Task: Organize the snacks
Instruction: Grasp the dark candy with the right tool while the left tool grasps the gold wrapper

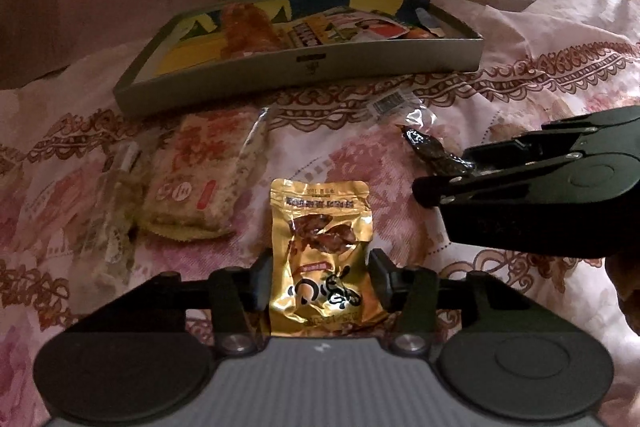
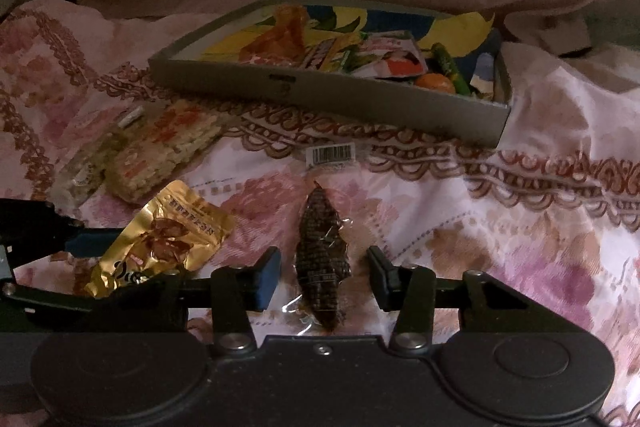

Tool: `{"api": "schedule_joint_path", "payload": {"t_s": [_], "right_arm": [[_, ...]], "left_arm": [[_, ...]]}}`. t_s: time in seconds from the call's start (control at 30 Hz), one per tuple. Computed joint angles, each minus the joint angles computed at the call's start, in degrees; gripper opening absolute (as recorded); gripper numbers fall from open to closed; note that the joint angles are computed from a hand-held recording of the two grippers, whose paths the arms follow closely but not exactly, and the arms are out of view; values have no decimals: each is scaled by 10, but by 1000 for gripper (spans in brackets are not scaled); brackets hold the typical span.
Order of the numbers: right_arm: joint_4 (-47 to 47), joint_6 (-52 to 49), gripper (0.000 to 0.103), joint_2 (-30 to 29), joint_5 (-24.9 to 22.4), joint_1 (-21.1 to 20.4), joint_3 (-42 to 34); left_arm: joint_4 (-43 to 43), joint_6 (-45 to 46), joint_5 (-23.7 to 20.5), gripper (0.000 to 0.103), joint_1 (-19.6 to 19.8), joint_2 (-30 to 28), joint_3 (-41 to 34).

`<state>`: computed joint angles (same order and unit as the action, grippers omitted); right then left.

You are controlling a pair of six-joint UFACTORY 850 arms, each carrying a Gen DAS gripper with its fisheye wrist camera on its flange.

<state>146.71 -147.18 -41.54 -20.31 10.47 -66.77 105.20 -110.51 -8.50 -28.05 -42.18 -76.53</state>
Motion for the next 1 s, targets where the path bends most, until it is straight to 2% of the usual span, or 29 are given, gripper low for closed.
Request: {"api": "schedule_joint_path", "payload": {"t_s": [0.17,0.23,0.3,0.5,0.57,0.7,0.8,1.0], "right_arm": [[-74,89,48,11,-19,-1,16],[-118,151,48,12,-37,-6,16],[-119,163,48,16,-52,-9,22],[-14,77,48,40,-98,-11,54],[30,44,48,48,-123,-14,68],[118,-32,48,56,-181,-17,87],[141,-33,48,53,-230,-27,90],[202,-43,49,33,-286,-40,73]], "left_arm": [[-78,78,-19,53,-1,14,11],[-82,78,-28,53,-2,22,18],[-57,43,-34,53,0,33,27],[62,-99,-47,53,4,60,42],[114,-154,-56,53,6,65,40],[156,-204,-78,53,4,64,19],[182,-228,-94,53,1,56,-2],[252,-319,-110,53,0,17,-72]]}}
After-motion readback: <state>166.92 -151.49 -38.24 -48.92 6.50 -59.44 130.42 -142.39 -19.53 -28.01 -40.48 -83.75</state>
